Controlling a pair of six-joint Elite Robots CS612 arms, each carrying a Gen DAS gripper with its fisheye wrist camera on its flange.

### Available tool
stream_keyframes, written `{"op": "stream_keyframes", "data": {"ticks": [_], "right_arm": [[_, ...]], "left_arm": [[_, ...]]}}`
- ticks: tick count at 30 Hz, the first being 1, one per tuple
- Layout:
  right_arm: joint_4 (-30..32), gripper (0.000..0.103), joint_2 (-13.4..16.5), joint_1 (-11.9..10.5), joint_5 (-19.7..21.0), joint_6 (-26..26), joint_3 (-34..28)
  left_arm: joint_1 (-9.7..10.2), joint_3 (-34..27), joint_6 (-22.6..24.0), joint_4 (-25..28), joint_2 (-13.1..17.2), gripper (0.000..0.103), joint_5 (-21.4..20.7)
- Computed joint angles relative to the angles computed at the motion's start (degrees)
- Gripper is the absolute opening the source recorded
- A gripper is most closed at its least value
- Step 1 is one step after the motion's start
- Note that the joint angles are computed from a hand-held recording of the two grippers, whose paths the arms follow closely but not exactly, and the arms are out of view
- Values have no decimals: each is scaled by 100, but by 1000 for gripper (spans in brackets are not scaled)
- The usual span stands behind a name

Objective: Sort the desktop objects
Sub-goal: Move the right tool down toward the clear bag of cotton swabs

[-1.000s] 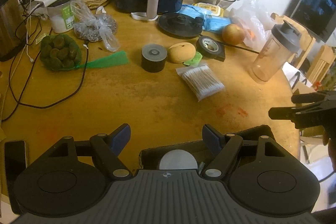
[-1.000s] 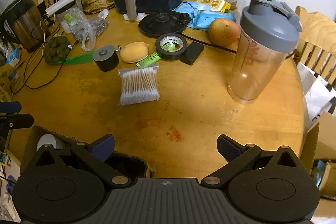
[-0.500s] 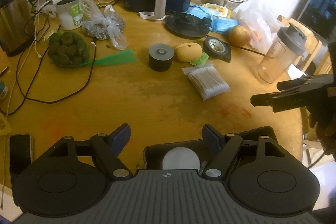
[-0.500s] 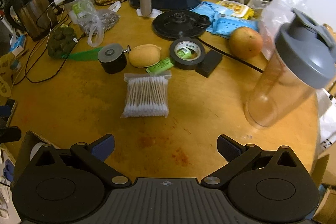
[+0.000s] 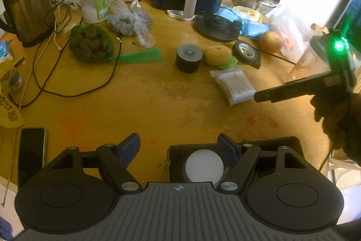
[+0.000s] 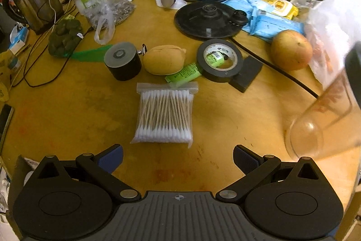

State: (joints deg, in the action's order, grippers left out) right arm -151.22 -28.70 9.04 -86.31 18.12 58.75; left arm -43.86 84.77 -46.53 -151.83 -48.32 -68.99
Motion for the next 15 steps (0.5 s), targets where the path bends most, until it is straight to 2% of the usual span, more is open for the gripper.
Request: {"op": "stream_keyframes", "data": {"ticks": [15], "right_arm": [[961,103,781,-4,147,-463,-1422]], "left_arm": [[-59,-23,-297,336,-55,75,83]]}}
